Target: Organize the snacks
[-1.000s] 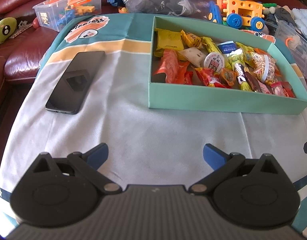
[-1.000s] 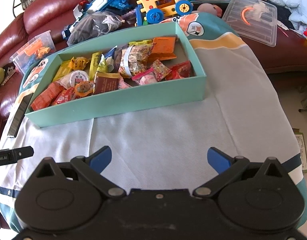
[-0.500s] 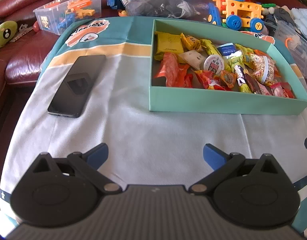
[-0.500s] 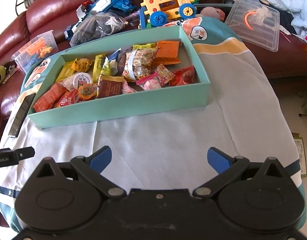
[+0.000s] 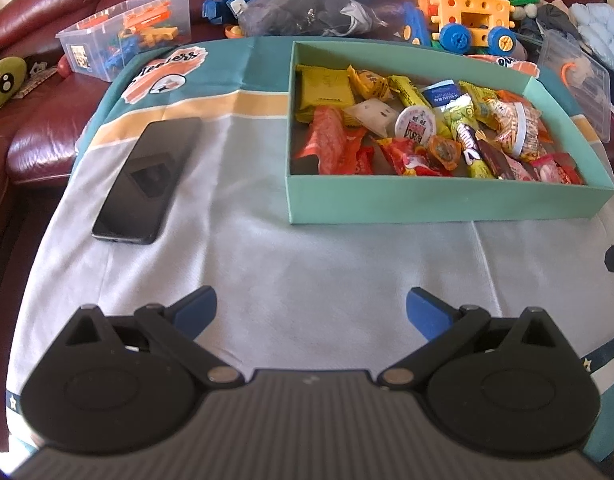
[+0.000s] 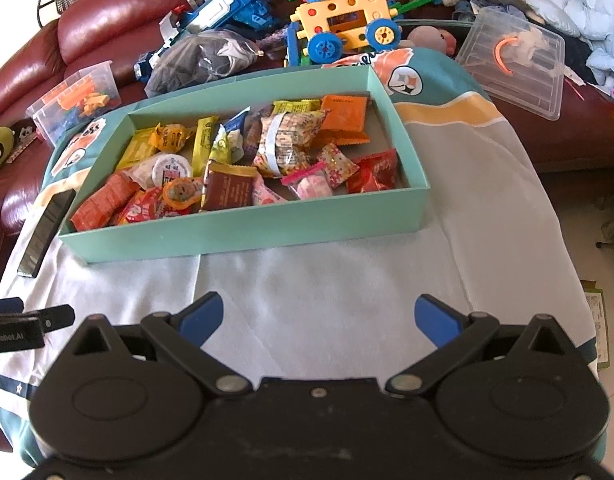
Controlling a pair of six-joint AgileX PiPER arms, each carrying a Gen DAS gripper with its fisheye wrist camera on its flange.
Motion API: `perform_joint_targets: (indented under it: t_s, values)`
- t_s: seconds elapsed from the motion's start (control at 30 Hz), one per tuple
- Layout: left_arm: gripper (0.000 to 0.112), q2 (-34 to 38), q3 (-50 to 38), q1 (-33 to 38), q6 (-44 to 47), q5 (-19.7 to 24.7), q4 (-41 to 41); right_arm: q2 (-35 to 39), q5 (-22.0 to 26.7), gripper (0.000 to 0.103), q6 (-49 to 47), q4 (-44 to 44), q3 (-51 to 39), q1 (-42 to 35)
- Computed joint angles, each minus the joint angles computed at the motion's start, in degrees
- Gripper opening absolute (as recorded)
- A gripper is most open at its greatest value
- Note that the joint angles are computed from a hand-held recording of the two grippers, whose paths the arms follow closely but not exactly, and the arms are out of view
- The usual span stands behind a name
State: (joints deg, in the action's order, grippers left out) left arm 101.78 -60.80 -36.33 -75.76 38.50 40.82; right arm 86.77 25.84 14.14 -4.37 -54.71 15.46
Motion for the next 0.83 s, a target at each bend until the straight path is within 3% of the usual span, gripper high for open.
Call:
perform_joint_targets:
  t_s: [0.83]
  values:
    - [0.103, 0.0, -2.46, 0.15, 3.58, 3.06, -0.94, 0.7, 1.51, 0.103, 2.09, -3.73, -2.02, 0.65]
